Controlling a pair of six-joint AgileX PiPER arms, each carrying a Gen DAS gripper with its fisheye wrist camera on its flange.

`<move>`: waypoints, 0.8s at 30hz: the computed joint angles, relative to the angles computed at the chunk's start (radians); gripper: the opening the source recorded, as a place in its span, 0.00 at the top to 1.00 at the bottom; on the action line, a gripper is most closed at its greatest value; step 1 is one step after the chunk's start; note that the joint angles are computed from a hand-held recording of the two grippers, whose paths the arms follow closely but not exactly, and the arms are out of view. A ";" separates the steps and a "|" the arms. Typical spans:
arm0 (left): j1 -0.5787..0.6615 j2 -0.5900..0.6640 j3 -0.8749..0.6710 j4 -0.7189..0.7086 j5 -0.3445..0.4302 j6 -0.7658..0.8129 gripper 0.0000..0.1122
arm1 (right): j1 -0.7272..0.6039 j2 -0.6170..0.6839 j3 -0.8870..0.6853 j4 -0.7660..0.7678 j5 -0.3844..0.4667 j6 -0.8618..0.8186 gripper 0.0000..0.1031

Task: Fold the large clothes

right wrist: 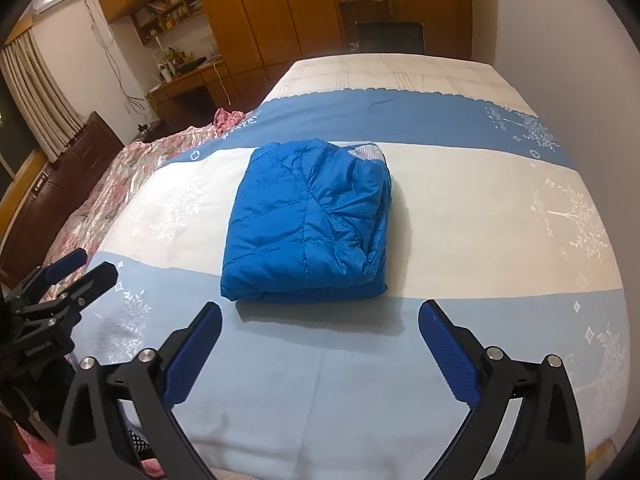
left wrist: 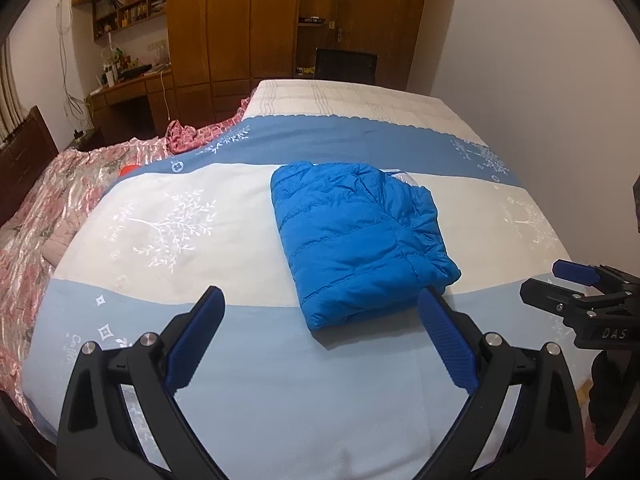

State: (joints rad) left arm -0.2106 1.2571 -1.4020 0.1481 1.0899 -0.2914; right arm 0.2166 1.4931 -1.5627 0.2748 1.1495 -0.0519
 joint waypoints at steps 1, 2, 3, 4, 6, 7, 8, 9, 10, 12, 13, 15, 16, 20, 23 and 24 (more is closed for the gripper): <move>-0.009 -0.003 0.001 0.007 0.003 -0.007 0.14 | 0.004 -0.001 0.002 -0.005 0.001 0.005 0.04; -0.014 -0.004 0.002 0.011 0.005 -0.011 0.14 | 0.006 -0.001 0.005 -0.006 0.002 0.007 0.04; -0.018 -0.005 0.004 0.015 0.008 -0.015 0.14 | 0.007 -0.004 0.009 -0.004 0.001 0.007 0.04; -0.020 -0.005 0.007 0.013 0.008 -0.014 0.14 | 0.007 -0.005 0.013 0.001 0.001 0.005 0.04; -0.029 -0.004 0.012 0.021 0.010 -0.025 0.14 | 0.011 -0.006 0.017 -0.003 0.001 0.007 0.04; -0.030 -0.004 0.013 0.021 0.011 -0.026 0.14 | 0.014 -0.008 0.021 -0.009 -0.001 0.011 0.04; -0.032 -0.001 0.014 0.024 0.012 -0.030 0.14 | 0.016 -0.009 0.022 -0.014 -0.002 0.014 0.04; -0.034 0.000 0.017 0.027 0.010 -0.033 0.14 | 0.015 -0.007 0.022 -0.013 0.000 0.015 0.04; -0.038 0.000 0.020 0.033 0.009 -0.040 0.14 | 0.014 -0.006 0.020 -0.011 0.002 0.014 0.04; -0.037 0.004 0.022 0.032 0.011 -0.042 0.14 | 0.013 -0.005 0.019 -0.011 0.003 0.012 0.04; -0.037 0.003 0.025 0.030 0.010 -0.043 0.14 | 0.014 -0.004 0.018 -0.014 0.004 0.012 0.04; -0.043 0.005 0.028 0.038 0.009 -0.050 0.14 | 0.015 -0.002 0.019 -0.016 0.006 0.013 0.04; -0.046 0.006 0.029 0.041 0.009 -0.054 0.14 | 0.015 -0.001 0.018 -0.015 0.007 0.013 0.04; -0.053 0.006 0.031 0.044 0.011 -0.065 0.14 | 0.015 0.000 0.018 -0.014 0.008 0.012 0.04; -0.054 0.006 0.031 0.043 0.011 -0.067 0.14 | 0.013 0.001 0.017 -0.013 0.008 0.011 0.04; -0.054 0.005 0.032 0.044 0.010 -0.066 0.14 | 0.014 0.001 0.017 -0.015 0.008 0.013 0.04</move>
State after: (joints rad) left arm -0.2650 1.2626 -1.3703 0.1919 1.1003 -0.3578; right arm 0.2308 1.4941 -1.5457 0.2602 1.1579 -0.0391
